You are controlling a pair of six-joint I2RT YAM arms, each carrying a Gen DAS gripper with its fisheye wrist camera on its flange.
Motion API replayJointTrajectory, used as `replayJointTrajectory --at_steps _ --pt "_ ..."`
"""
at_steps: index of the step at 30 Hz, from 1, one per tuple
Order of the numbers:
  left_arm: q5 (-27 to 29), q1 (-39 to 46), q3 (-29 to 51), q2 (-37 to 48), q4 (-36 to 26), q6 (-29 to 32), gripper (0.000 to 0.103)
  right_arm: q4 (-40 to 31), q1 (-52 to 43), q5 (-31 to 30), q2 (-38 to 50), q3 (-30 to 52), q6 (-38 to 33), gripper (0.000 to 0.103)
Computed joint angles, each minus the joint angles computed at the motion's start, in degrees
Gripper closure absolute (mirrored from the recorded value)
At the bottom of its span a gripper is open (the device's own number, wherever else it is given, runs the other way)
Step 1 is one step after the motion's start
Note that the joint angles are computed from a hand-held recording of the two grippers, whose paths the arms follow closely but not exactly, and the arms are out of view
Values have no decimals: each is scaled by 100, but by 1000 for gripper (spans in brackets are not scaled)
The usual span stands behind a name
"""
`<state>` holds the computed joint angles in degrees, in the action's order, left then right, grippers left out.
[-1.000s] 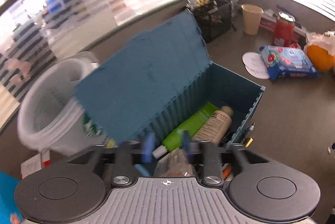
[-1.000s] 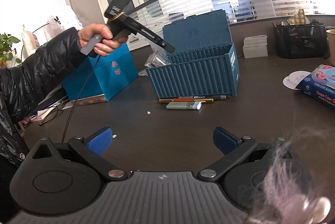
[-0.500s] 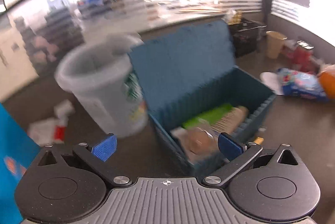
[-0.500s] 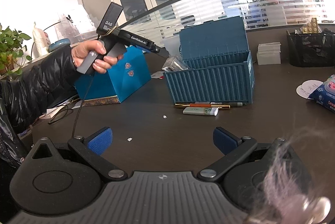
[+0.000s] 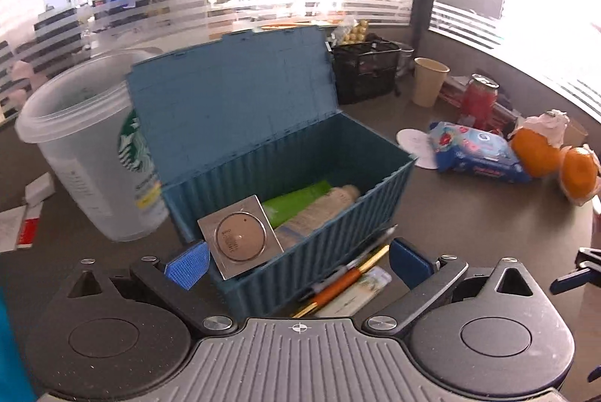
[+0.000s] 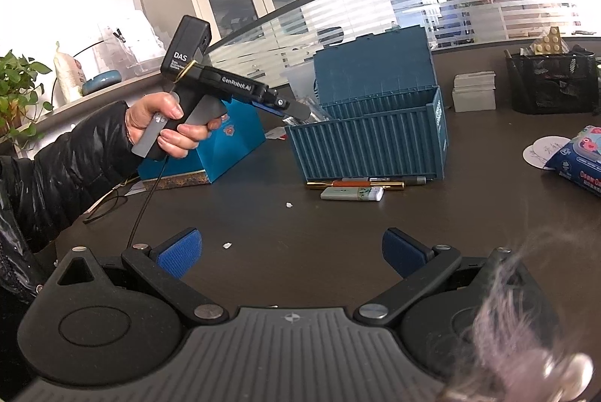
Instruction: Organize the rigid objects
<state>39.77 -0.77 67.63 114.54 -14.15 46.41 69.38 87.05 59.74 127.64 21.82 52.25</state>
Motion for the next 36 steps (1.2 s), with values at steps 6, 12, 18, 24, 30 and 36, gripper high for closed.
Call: replayJointTrajectory --at_steps 6,12,18,24,30,36 --pt "8 -95 59 9 110 -541 1 79 68 95 138 -99 276 0" --pt "-267 -451 189 102 347 -1065 1 127 112 140 223 -106 373 0" --pt "-664 -861 772 624 232 -1483 4 62 133 214 188 -173 504 0" --pt "-740 -1083 1326 1125 35 -1804 5 244 104 217 342 -248 631 0" --pt "-350 -961 1261 855 115 -1934 8 438 57 128 458 -234 545 0" --pt "-410 -472 1371 390 -1228 -699 8 808 28 120 564 -319 432 0"
